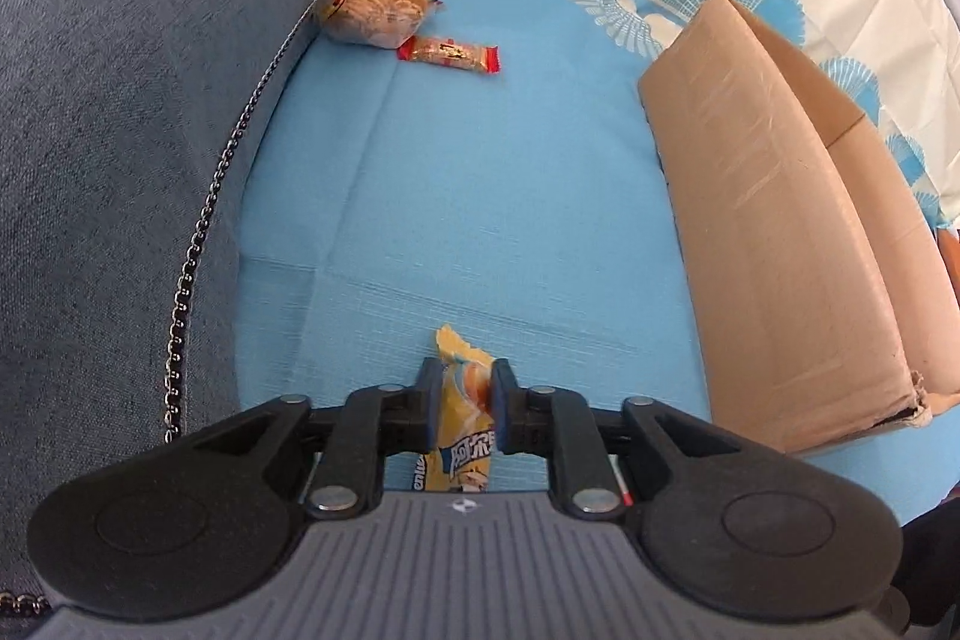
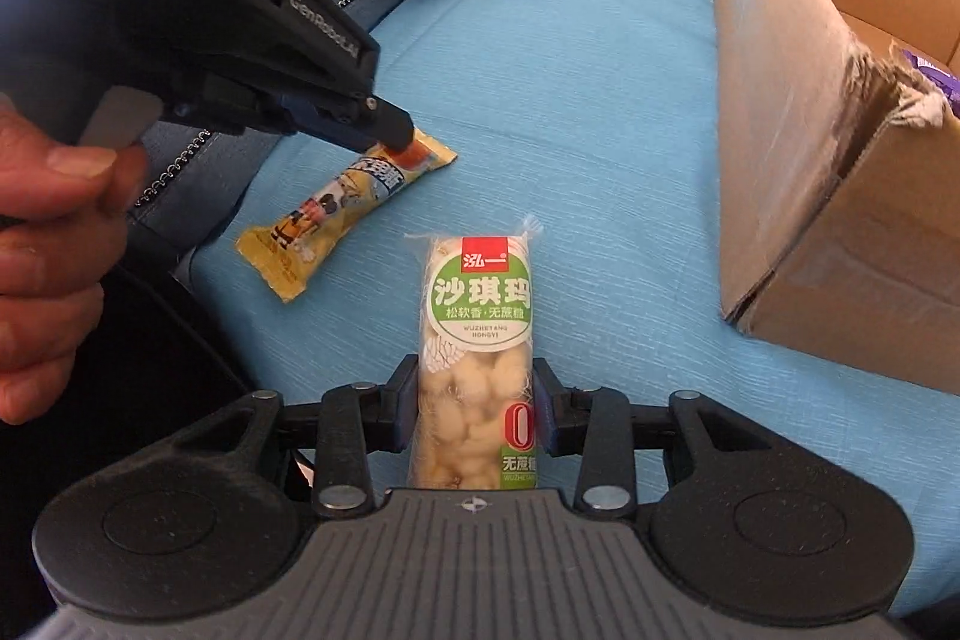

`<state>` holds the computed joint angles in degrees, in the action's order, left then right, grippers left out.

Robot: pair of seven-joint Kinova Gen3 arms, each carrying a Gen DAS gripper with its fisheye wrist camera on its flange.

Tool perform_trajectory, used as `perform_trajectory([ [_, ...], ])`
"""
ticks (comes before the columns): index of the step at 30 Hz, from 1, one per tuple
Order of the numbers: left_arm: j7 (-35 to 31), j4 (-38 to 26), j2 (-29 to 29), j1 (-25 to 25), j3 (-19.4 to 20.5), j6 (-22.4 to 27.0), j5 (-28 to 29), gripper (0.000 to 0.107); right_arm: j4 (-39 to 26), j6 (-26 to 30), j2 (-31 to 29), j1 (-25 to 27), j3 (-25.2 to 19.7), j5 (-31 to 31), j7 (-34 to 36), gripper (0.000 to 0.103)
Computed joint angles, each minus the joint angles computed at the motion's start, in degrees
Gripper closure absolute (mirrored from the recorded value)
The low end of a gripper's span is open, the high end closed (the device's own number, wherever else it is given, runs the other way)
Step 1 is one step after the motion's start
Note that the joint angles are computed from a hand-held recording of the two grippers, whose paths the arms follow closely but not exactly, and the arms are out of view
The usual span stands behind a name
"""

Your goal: Organize snacks

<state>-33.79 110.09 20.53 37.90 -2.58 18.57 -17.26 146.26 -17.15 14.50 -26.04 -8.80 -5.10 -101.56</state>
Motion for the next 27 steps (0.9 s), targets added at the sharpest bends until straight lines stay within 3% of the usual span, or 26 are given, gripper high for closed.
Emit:
perform_trajectory([
  [6,-1.97,-0.69,1.11,-2.06,1.88,-0.02,2.06,0.079,-0.64,0.98,-0.23,3.45,-2.12,3.33,-3.10,0.056],
  [12,-6.27,-1.28,2.03,-4.79,4.26,0.16,5.61,0.079,-0.74,1.20,-0.02,3.31,-1.81,4.00,-4.07,0.054],
  [27,-8.46,-2.41,2.94,-3.36,3.00,1.59,6.46,0.070,-0.26,-0.57,-0.31,0.39,0.35,0.29,-2.71,0.054],
])
